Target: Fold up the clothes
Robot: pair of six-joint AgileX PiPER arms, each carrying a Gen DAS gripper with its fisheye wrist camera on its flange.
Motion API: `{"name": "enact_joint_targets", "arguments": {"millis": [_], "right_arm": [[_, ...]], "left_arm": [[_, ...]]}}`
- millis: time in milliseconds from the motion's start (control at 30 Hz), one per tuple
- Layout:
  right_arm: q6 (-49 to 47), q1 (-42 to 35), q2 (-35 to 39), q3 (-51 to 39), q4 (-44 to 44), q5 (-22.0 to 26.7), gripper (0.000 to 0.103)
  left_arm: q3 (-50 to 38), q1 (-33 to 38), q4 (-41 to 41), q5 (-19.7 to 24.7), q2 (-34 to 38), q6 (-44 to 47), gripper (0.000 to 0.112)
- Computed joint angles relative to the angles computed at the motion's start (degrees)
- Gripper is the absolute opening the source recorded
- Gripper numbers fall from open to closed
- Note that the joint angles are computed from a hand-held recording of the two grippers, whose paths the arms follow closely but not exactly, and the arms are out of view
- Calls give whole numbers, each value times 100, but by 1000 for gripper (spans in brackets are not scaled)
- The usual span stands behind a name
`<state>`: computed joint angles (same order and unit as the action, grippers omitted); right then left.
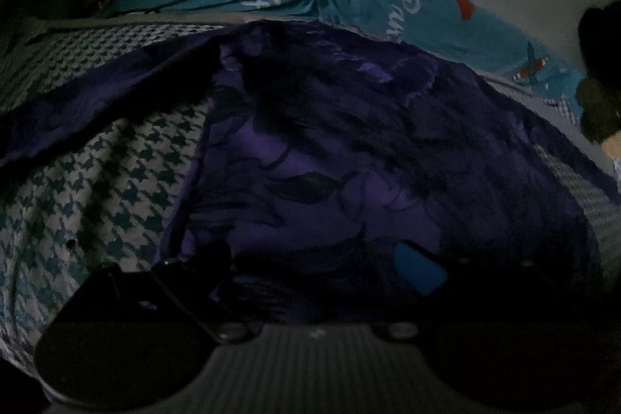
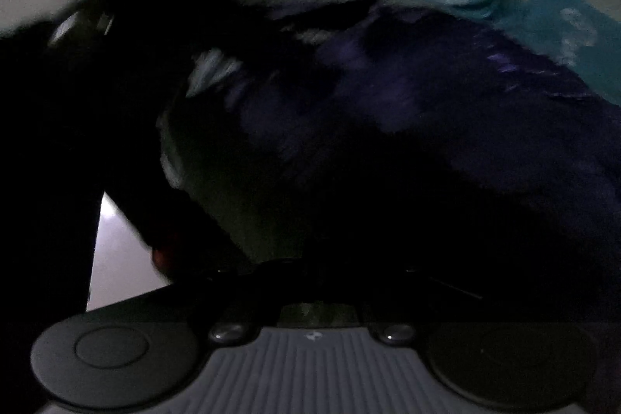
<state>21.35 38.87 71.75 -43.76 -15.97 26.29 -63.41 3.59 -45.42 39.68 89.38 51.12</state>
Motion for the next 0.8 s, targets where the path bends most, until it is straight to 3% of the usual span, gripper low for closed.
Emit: {"name": "enact_joint_targets", "arguments": {"millis": [167,367,467,567,733,800], "right_arm": [[628,-67,-385,97,-570,-116,3],[2207,-386,-690,225,-1580,-183,4],[2788,-539,-583,217,-1932,-243,8],[3086,-564,-289,66,-2015,23,9],[1516,-988,155,-237,-112,344,14],[1207,-1040,125,-245,177,358,15]], "left_arm": [[159,-174,-9,-68,-92,286,96],[293,-274,-125,-10,-186,648,96],[320,-341,-59,5,-203,677,96],[348,-391,-18,28,-225,722,96],[401,-431,13,46,-264,809,96],[415,-458,46,7,-274,774,97]]}}
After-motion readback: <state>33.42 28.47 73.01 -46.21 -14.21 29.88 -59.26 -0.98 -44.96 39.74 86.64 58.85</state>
